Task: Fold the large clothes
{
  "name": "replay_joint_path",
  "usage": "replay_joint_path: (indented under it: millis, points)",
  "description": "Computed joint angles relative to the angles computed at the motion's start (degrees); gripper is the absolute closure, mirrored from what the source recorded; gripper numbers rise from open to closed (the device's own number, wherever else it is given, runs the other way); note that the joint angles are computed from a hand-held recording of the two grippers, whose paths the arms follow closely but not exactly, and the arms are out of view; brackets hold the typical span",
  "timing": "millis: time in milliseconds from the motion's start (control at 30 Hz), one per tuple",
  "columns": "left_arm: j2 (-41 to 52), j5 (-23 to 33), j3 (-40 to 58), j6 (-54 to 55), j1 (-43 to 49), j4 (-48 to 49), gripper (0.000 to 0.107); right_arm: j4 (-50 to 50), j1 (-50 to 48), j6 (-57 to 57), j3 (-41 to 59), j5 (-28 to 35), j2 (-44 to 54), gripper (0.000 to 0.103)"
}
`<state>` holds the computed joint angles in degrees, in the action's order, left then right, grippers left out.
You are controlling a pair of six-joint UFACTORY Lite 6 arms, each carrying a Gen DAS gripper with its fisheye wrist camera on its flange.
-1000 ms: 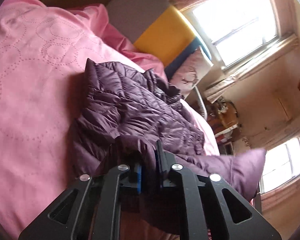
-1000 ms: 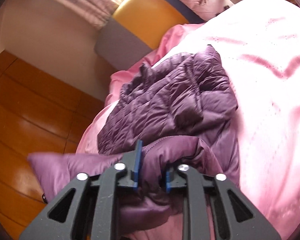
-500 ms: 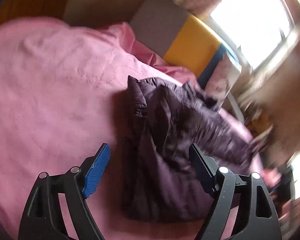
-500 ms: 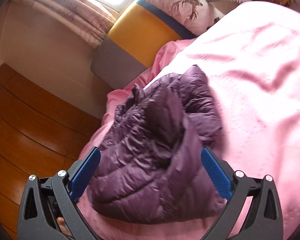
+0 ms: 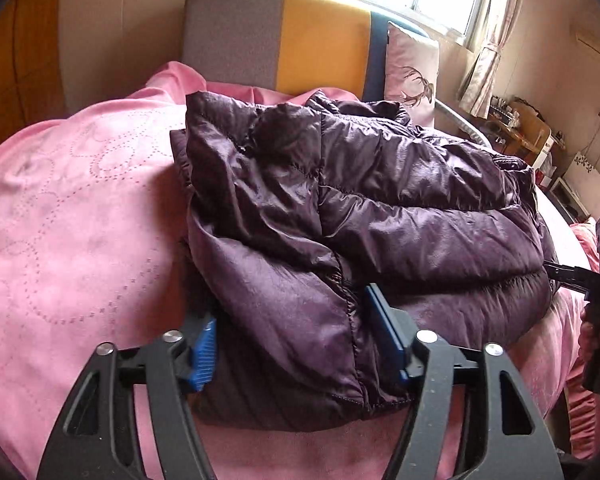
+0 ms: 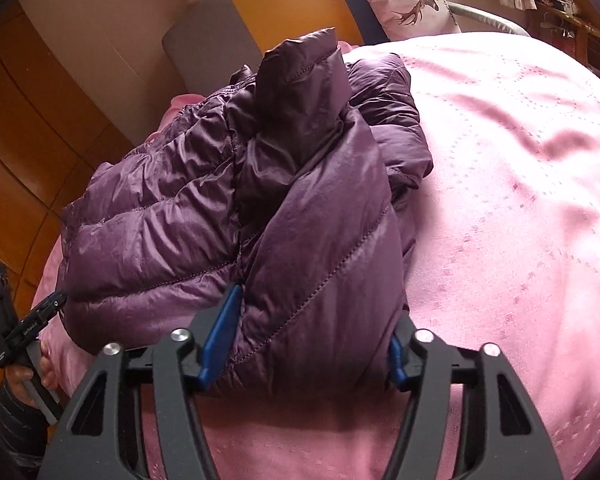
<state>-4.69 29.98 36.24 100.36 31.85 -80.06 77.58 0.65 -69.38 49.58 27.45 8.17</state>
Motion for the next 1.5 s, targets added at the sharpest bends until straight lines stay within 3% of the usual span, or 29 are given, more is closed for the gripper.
replay_joint_path:
  millis: [167,367,767,967,1200,1333,1400,1500]
  points:
    - [-2.3,-0.2,-1.8,-1.3,-1.0,0.2,0.063,-1.7,0.2,1.7,-0.7,-0.3,-1.3,0.060]
    - [-5.0,-0.1,-3.7,-0.6,-1.0,0.6,0.077,-3.1,2.4,4.7,0.2,-1.7,-1.2,0.068]
    - [-7.7,3.7,-5.7,-0.5,3.2,3.2,0.087,-4.8,1.0,5.6,-3.9,1.1,-6.2,0.075]
    - [-9.2,8.4,-7.6,0.5,8.3,6.7,0.090,-6.4,-1.4,4.9,-9.3,4.4,-11.9,0.078]
    - [-14.5,19.9,-12.5,-0.6,19.8,16.4,0.094,-16.1,-4.2,10.0,-16.2,9.3,-21.8,0.080]
    - [-18.2,30.7,-14.3,-1.5,30.4,25.5,0.094,-23.4,-7.2,13.5,-18.8,13.0,-27.3,0.079]
    - [-18.4,34.9,-13.5,-0.7,35.5,28.7,0.093,-27.5,-7.1,16.8,-18.1,12.7,-28.9,0.065]
    - [-15.5,37.8,-8.4,-2.0,39.2,27.6,0.075,-29.6,-6.1,19.7,-15.3,10.2,-30.1,0.050]
